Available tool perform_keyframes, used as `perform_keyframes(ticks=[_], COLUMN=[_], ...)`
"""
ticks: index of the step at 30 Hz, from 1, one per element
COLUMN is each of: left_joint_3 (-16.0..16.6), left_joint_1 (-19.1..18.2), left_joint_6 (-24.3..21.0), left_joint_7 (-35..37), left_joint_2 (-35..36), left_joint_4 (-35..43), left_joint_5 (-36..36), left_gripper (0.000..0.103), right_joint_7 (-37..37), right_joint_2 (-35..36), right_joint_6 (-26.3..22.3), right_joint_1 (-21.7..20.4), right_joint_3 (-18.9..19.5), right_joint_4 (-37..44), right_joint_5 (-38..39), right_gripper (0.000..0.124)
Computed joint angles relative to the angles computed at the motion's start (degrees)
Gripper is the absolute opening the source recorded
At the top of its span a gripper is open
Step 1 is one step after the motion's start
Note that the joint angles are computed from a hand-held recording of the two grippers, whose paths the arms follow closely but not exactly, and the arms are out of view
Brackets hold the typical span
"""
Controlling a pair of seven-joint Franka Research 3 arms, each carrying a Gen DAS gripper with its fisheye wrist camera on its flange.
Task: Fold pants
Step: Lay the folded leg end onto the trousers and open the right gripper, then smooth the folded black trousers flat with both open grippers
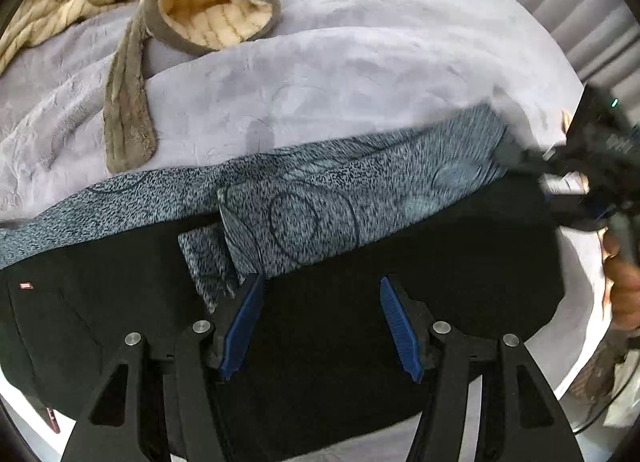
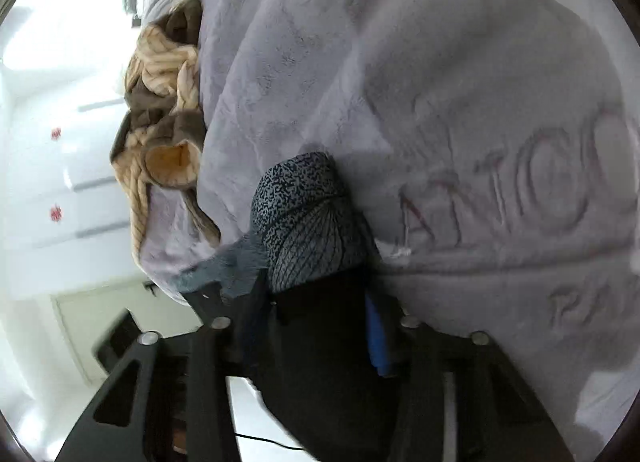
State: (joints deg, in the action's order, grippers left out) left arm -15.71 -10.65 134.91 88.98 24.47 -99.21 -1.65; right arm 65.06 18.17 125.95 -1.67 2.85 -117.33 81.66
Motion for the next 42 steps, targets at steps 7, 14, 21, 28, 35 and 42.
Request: perform_keyframes(ticks=[7, 14, 21, 28, 35, 42], left_joint_3=[0.16, 0.12, 1.02, 3.36, 3.28, 4.58], left_joint_1=[0.76, 0.37, 2.13, 3.0, 2.03, 1.65], left_joint_6=[1.41, 2.65, 2.39, 1.92, 2.81, 2.37], left_joint_7=[-0.07, 0.15, 1.62, -0.01, -4.02, -2.89], left_joint_2=[-1.79, -3.79, -12.07, -14.93, -18.57, -25.98], left_joint_4=[-4.67, -7.08, -14.82, -17.21, -21.91, -28.62], left_joint_5=[-1.08, 1.6, -1.95, -2.29, -0.15, -0.87], left_gripper=[0.078, 0.079, 0.079, 0.079, 0.079, 0.079], right_joint_7=[7.99, 10.04, 13.51, 17.38, 27.82, 41.62], right_joint_2=[-3.05, -6.7, -18.24, -20.76, -22.03, -24.88], right_joint_6=[8.32, 13.82, 14.68, 17.56, 17.68, 19.25], right_joint_1=[5.98, 4.56, 6.33, 9.84, 11.28, 13.22], right_joint_3=[-2.58, -0.56, -2.55, -2.32, -1.68, 0.79], right_joint_4=[-0.06, -5.64, -15.89, -19.09, -18.47, -16.88], right_joint_5=[-20.25, -20.29, -23.79, -27.85, -39.67, -58.72], right_gripper=[0.035, 0.051, 0.061, 0.061, 0.063, 0.063])
